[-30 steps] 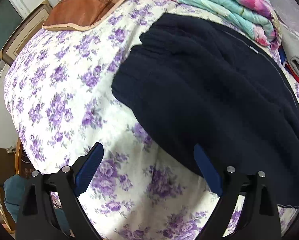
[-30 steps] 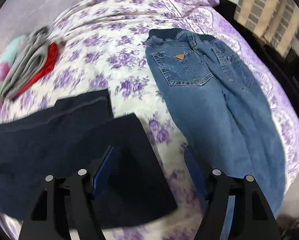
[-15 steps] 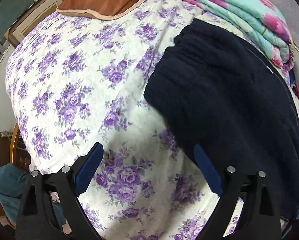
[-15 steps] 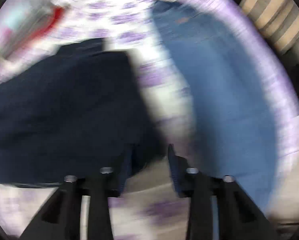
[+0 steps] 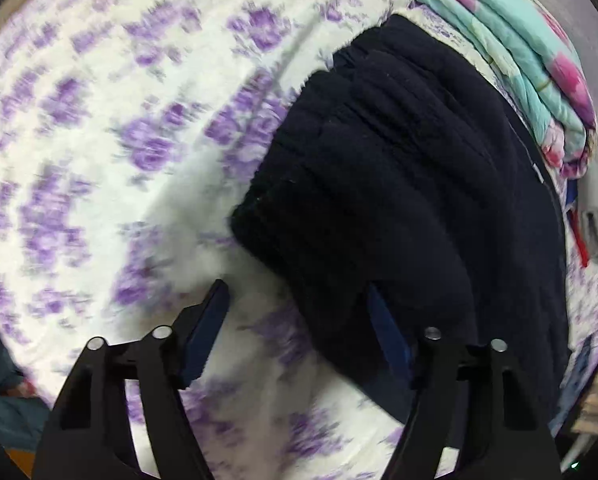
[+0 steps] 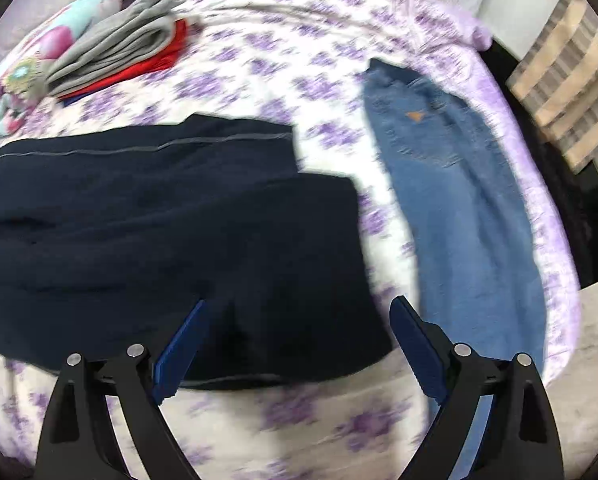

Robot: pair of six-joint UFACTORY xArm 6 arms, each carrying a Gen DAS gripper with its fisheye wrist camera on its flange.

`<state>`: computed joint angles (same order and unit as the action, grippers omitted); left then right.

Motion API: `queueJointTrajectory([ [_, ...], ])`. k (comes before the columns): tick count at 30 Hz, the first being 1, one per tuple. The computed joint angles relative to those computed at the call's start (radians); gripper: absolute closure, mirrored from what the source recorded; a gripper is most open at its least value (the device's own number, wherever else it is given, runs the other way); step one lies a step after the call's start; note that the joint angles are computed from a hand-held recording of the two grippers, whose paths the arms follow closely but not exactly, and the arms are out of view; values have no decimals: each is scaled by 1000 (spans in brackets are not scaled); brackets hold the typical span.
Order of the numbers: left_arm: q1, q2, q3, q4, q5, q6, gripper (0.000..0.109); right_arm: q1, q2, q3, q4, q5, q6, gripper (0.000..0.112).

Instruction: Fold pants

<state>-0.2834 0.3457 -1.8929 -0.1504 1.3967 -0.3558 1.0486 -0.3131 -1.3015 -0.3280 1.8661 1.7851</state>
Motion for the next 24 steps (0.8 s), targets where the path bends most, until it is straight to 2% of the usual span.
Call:
queueJointTrajectory([
  [4,-11,109,-149,12,71,-46,43,26,40,-35,9,-46,6,20],
  [6,-28,141,-204,28,86,-29,62,36,62,-59,3,-50,8,20],
  [9,-49,129,-212,71,68,-33,81,34,77,-79,-7,-52,4,20],
  [14,-66,9,-170,160,76,-32,85,32,87,-100,-33,-57,-32,20],
  [16,-58,-53,-147,169,90,-23,85,22,82,-90,-29,-92,-54,19],
  [19,-30,-151,-77,198,112,-21,85,-15,36,-9,23,-233,-52,17],
  [22,-10,-237,55,221,120,-33,85,-53,19,63,92,-341,-61,17],
  [23,-6,-249,115,236,97,-16,84,-66,20,89,125,-371,-83,15],
  [24,-1,-255,159,252,83,-8,78,-80,34,100,169,-380,-112,15],
])
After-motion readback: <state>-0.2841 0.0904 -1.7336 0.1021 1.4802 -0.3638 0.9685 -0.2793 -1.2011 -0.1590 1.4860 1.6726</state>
